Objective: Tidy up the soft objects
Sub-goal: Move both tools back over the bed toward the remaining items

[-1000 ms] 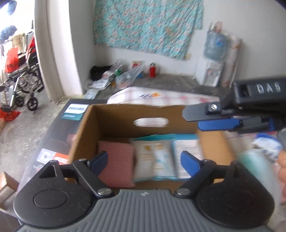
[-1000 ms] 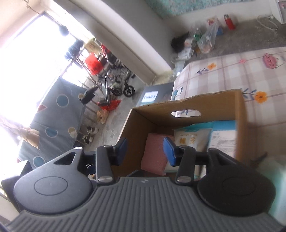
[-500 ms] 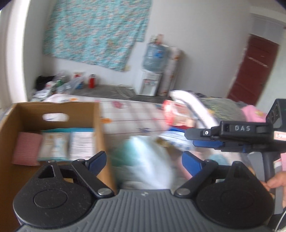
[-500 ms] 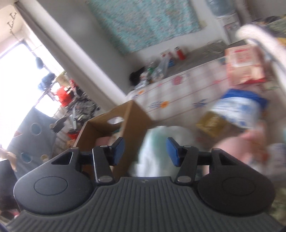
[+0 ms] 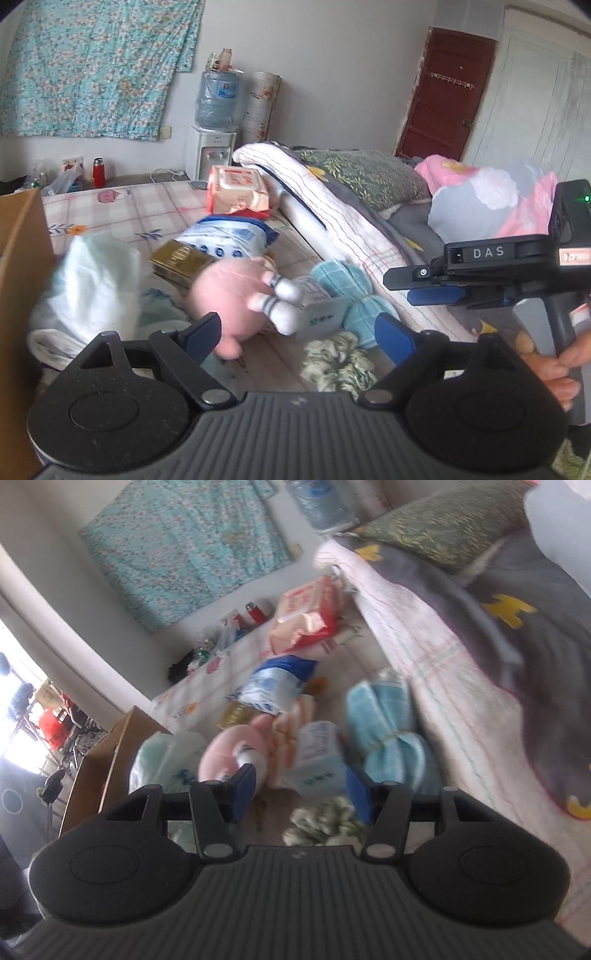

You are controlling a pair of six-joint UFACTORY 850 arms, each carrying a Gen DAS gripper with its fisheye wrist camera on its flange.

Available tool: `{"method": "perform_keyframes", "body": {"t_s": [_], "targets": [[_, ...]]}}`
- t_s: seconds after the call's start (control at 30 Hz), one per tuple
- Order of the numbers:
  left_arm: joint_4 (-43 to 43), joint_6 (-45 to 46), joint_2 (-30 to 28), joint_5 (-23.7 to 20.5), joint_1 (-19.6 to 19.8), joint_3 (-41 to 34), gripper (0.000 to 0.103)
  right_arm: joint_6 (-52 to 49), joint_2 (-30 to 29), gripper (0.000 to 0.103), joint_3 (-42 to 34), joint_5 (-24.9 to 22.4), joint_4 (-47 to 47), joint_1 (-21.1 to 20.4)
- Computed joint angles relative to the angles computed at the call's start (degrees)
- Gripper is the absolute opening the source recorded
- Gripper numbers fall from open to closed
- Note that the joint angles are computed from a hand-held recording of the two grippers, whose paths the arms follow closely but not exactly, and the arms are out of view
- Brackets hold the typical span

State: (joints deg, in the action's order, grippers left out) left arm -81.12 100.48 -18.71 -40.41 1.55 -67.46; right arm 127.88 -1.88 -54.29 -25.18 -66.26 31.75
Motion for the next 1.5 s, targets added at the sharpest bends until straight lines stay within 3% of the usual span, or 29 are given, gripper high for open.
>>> {"method": "perform_keyframes", "body": {"t_s": [0.27,0.53,0.63,0.67,0.77,0.87,1.1,1.5], "targets": [[-6.18,6.8,0.71,5.24,-3.8,5.27,0.078,-2.68,0.14,0.053,3.83,3.15,5.96,-3.82],[-4.69,5.94,-0.68,9.18,-5.99,5.24,0.046,-9.3,-3.58,0.053,2.5,6.03,10.37,-7.69],[-2.82,5.06,-1.2,10.97,-6.71,5.23,0.037,-10.91,-5.08,0.044,1.75,6.36,10.7,-8.22],[-2.23,4.6,-1.33,11.39,-6.86,5.26,0.036,-11.67,-5.53,0.036,1.48,6.18,11.12,-8.32],[-1.18,3.98,-1.66,11.63,-6.96,5.25,0.035,-9.9,-5.53,0.023,2.0,7.01,9.84,-8.73],[-0.81,4.19,-2.12,12.29,-7.45,4.95,0.035,-7.42,-5.05,0.019,2.61,7.85,8.26,-8.91],[5.39,-1.8,-4.02,15.01,-8.79,3.09,0.035,-9.06,-3.01,0.018,4.35,8.53,11.21,-8.55],[4.21,-2.99,-4.16,16.14,-8.81,3.22,0.038,-14.32,1.99,0.018,8.37,7.97,19.96,-5.03]]}}
